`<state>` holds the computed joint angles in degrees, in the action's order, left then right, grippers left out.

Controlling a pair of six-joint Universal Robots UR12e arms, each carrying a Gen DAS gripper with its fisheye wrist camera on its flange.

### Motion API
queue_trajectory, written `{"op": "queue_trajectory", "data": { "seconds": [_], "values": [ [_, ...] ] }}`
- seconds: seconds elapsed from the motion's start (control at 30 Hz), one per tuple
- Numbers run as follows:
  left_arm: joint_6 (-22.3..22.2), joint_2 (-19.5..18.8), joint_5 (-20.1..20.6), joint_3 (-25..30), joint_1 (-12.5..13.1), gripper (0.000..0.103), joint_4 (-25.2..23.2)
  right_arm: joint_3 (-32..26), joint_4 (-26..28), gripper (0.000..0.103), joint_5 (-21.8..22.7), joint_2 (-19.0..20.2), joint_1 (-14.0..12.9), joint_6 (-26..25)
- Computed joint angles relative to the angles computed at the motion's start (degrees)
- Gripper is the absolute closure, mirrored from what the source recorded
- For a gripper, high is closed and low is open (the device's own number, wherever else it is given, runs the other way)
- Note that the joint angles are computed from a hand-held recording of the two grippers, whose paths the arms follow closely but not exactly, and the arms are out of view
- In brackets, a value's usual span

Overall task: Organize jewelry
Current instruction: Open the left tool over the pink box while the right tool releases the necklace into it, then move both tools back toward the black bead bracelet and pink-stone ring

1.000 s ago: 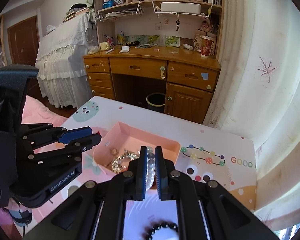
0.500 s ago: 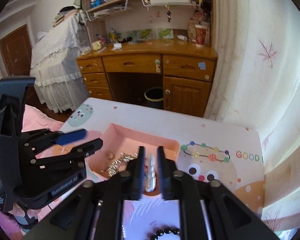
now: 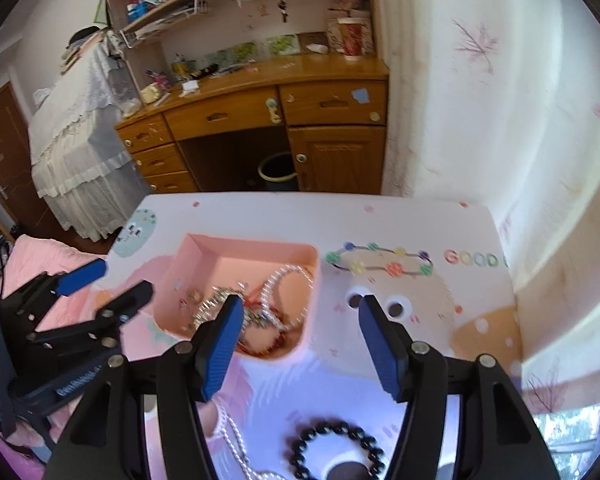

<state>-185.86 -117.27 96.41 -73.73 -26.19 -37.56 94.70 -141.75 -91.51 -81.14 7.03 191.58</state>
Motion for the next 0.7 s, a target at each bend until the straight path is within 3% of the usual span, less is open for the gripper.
{"op": "queue_trajectory", "data": {
  "seconds": [0.37, 0.7],
  "values": [
    [-1.68, 2.95, 0.56, -4.10, -1.36, 0.035, -0.43, 4.08, 3.54, 0.043, -2.14, -4.32, -0.45, 0.18],
    [-3.57, 5.26, -0.70, -7.00, -2.35, 0.035, -3.94, 7.28, 8.58, 0.043, -0.72, -7.80, -0.89, -3.79]
  ]
}}
